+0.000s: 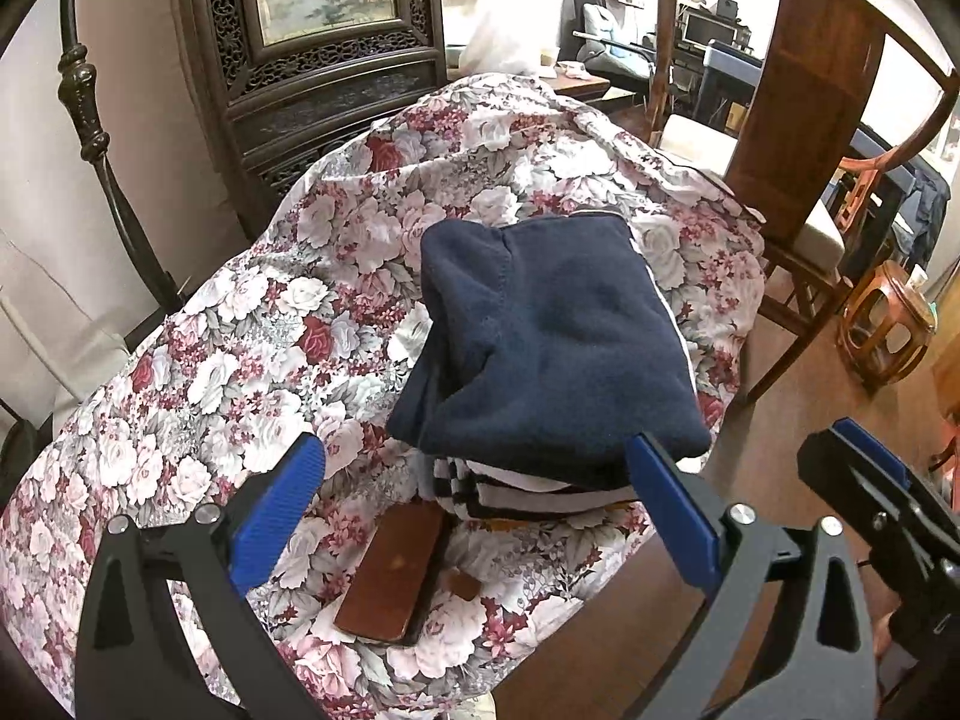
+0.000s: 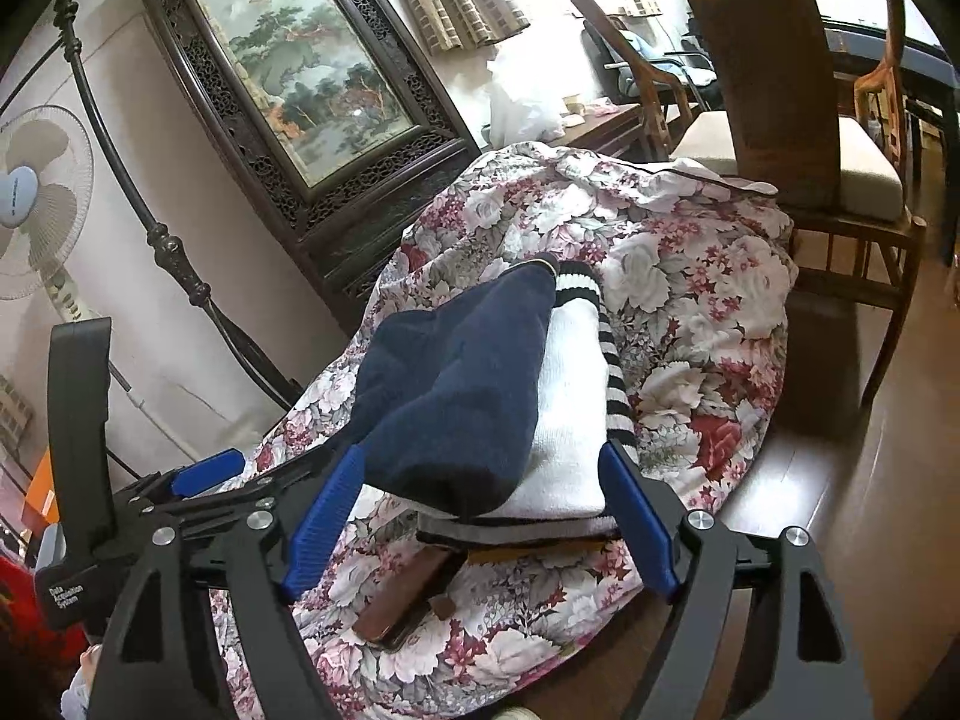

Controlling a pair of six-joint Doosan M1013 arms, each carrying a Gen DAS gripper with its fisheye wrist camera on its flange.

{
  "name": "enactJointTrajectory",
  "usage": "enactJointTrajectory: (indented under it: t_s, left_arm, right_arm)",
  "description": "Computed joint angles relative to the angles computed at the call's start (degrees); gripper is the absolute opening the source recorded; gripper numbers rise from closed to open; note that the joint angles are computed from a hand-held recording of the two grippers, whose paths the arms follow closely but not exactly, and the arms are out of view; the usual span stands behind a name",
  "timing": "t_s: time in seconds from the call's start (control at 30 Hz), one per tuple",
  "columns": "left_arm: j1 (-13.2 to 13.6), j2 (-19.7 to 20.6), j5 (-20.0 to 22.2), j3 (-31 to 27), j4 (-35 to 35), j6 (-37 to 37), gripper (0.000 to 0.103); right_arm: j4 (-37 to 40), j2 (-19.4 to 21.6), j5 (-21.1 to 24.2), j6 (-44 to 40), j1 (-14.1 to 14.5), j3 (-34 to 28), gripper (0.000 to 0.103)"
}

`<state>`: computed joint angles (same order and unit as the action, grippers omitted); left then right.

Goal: Fold small clothes
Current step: 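Open both grippers and pull them back from the stack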

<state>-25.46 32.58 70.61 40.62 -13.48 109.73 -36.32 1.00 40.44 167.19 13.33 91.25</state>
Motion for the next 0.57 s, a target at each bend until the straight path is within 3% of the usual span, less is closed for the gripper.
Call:
enactJointTrajectory:
  t_s: [0.27, 0.57]
  left_arm:
    - [-0.7, -2.5, -6.3, 4.5, 2.6, 1.4, 0.098]
    - [-0.4, -1.4, -3.2, 2.4, 0.5, 1.8, 0.098]
  right_arm:
    - [-0.7, -0.5, -0.1, 1.3, 0.2, 0.4, 0.081]
    - [-0.5, -0.5, 0.0, 1.0, 0.3, 0.2, 0.082]
